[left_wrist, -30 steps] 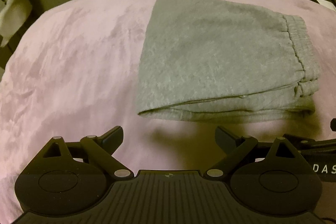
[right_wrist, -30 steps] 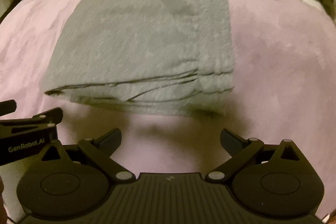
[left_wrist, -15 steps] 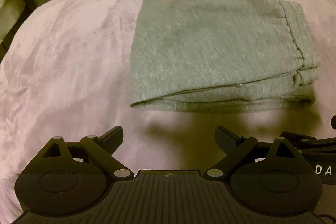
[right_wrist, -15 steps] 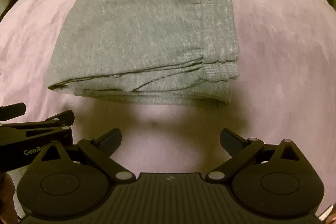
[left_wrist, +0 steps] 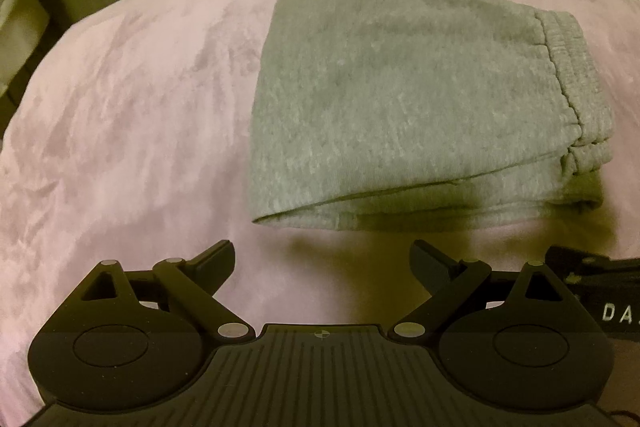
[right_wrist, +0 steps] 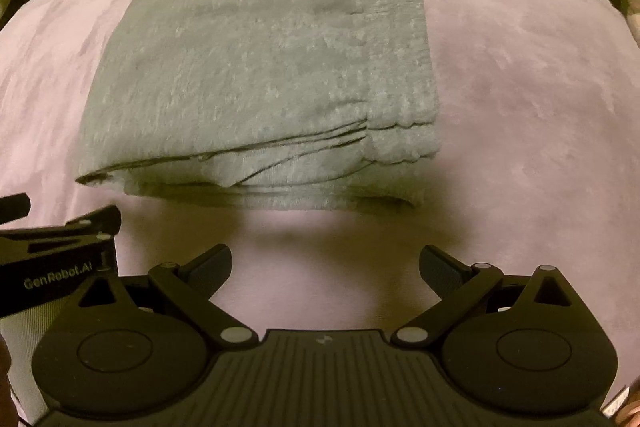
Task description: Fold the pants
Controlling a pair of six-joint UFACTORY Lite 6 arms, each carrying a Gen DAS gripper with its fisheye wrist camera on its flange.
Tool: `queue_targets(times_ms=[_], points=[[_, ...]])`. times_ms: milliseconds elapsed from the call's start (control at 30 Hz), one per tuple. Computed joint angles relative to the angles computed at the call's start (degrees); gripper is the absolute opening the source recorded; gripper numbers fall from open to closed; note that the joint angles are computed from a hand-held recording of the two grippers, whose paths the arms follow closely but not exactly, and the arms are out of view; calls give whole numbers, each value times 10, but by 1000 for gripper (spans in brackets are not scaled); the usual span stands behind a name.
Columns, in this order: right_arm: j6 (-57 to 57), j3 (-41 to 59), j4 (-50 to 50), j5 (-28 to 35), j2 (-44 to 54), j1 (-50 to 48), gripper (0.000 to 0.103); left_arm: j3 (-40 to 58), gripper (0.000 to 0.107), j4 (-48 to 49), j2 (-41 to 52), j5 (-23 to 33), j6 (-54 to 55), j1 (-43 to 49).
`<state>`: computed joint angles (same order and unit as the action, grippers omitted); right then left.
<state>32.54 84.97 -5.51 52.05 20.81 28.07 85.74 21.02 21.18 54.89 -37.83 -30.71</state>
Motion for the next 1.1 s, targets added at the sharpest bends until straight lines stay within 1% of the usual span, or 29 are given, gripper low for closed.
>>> queue_targets(times_ms=[133,367,1100], points=[[24,18,-22,8,7,0,100,8,98,-4,1,1,5,3],[24,51,-15,19,29,-10,100,21,98,6,10,10,2,-2],[19,66,-5,26,43,0,100,23,98,-4,14,10,15,7]])
